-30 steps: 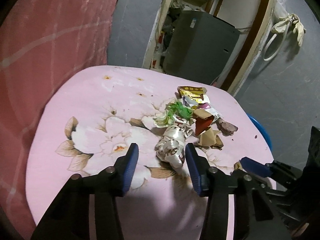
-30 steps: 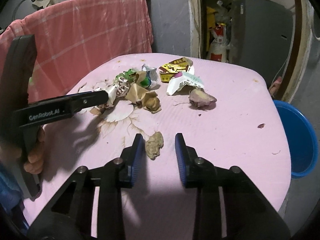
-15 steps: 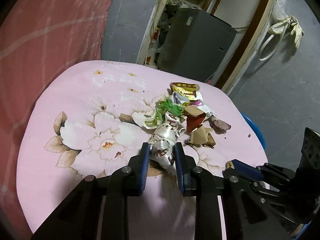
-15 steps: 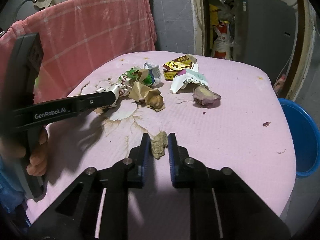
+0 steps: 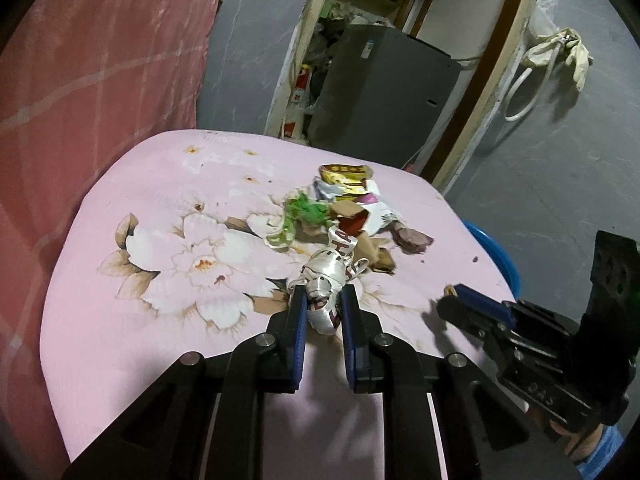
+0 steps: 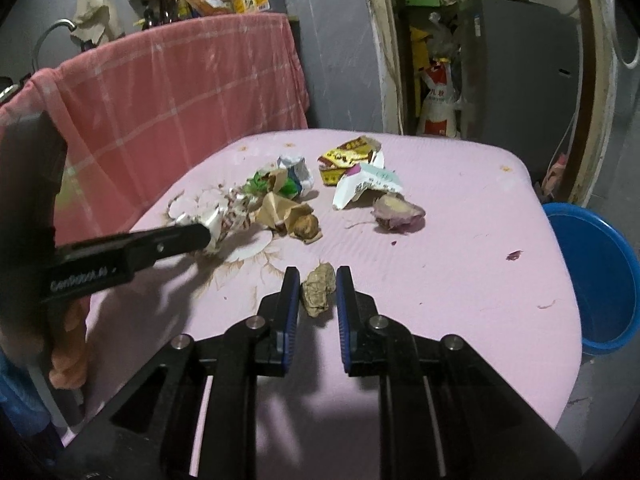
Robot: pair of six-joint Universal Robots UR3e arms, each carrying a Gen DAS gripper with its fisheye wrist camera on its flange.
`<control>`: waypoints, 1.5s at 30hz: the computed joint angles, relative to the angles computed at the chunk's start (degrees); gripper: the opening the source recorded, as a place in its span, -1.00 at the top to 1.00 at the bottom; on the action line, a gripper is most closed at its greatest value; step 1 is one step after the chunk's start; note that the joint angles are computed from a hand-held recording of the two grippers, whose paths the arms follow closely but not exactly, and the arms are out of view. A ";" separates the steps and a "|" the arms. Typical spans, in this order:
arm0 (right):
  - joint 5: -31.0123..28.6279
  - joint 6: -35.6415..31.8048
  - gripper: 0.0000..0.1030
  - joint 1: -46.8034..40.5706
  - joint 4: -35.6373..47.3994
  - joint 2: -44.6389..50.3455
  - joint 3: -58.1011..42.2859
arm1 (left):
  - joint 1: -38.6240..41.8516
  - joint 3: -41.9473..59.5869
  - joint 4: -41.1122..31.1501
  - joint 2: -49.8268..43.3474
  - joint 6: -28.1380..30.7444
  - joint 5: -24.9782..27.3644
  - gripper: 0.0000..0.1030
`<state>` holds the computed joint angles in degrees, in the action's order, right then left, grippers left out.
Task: Collect trash
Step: 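Lift both held pieces and carry them over the blue bucket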
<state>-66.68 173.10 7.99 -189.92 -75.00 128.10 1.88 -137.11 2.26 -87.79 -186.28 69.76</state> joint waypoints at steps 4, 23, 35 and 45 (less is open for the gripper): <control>1.32 0.73 0.65 -1.20 -5.88 -1.38 3.42 | -2.44 -1.30 5.56 -0.30 -2.42 1.87 0.76; 11.62 3.02 0.65 -22.13 -28.07 -13.35 14.31 | -21.21 23.80 14.27 -15.87 -6.71 15.18 0.77; 14.40 9.52 0.65 -38.45 -32.29 -10.57 11.97 | -29.49 59.59 1.18 -37.51 -5.37 15.37 0.77; 16.32 8.50 0.65 -44.53 -28.05 -5.28 11.19 | -31.42 93.14 -25.26 -55.86 -6.87 11.73 0.77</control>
<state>-50.36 181.59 -36.54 -217.96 -80.28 139.29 -29.54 -43.97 -23.00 -143.65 -193.15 81.48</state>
